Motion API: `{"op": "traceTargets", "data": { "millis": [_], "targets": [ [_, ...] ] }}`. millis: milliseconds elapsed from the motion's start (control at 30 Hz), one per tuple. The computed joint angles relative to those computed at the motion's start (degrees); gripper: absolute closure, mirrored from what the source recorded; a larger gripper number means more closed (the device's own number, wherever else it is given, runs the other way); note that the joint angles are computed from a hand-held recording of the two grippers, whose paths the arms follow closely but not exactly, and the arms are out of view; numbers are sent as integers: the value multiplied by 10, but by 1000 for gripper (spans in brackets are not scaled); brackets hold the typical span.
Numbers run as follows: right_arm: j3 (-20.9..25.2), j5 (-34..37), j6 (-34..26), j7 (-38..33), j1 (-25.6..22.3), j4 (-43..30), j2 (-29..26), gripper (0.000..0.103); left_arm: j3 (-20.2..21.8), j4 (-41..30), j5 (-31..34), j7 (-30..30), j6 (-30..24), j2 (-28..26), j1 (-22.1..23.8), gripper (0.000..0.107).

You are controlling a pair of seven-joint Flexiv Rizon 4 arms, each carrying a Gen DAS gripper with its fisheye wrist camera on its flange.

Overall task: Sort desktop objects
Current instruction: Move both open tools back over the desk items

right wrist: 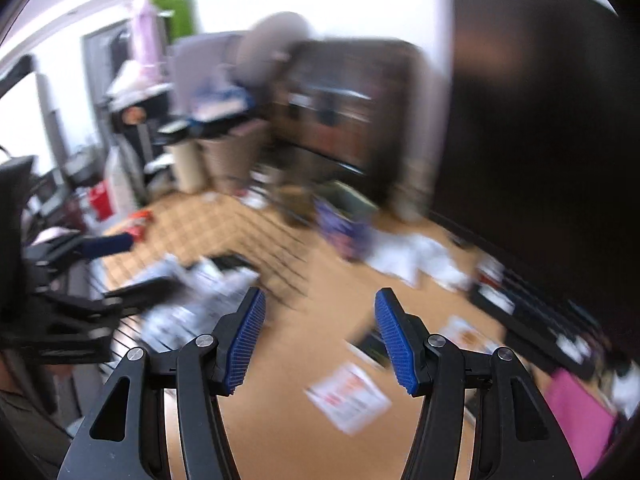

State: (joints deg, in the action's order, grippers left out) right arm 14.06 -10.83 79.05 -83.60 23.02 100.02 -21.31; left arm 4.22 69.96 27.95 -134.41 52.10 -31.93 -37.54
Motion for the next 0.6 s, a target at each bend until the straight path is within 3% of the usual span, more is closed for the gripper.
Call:
{"op": "traceTargets", "data": {
  "millis": [233, 433, 600],
  "targets": [
    [-39, 0, 13, 29, -41, 68, 16, 47, -45, -181, -86, 133, -73, -153, -8, 23],
    [-16, 37, -1, 9, -92, 66, -27, 47, -22, -327, -135, 196, -179, -263, -24, 23],
    [-16, 46, 6, 2, -100, 51, -53, 47, -15, -383, -159, 213, -209, -307, -21, 23]
  ]
}}
